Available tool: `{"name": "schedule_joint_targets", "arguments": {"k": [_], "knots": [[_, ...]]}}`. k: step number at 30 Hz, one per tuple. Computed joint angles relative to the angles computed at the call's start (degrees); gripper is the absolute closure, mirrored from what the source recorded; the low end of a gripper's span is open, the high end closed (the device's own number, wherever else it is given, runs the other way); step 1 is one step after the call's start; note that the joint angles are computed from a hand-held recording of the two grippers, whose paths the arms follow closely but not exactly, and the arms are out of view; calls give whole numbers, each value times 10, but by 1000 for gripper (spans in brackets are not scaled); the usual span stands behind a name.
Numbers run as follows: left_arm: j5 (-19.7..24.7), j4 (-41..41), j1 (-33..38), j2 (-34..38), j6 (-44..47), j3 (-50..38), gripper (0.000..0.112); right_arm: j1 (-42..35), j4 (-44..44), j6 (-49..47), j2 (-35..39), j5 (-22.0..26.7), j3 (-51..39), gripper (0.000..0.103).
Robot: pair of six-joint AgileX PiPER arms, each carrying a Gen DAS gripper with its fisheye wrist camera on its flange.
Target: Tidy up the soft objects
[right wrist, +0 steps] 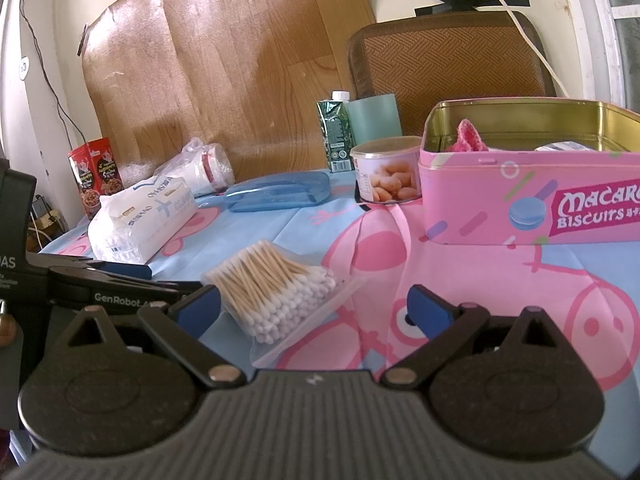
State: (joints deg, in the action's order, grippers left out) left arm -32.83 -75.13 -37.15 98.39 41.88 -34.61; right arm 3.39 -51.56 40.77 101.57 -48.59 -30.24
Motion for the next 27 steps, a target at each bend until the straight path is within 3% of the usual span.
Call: {"name": "schedule_joint_targets", "arguments": {"k": [27], "knots": [[-1,2,-1,-1,-5,2,10,4,0,2,-2,4,1,2]]}}
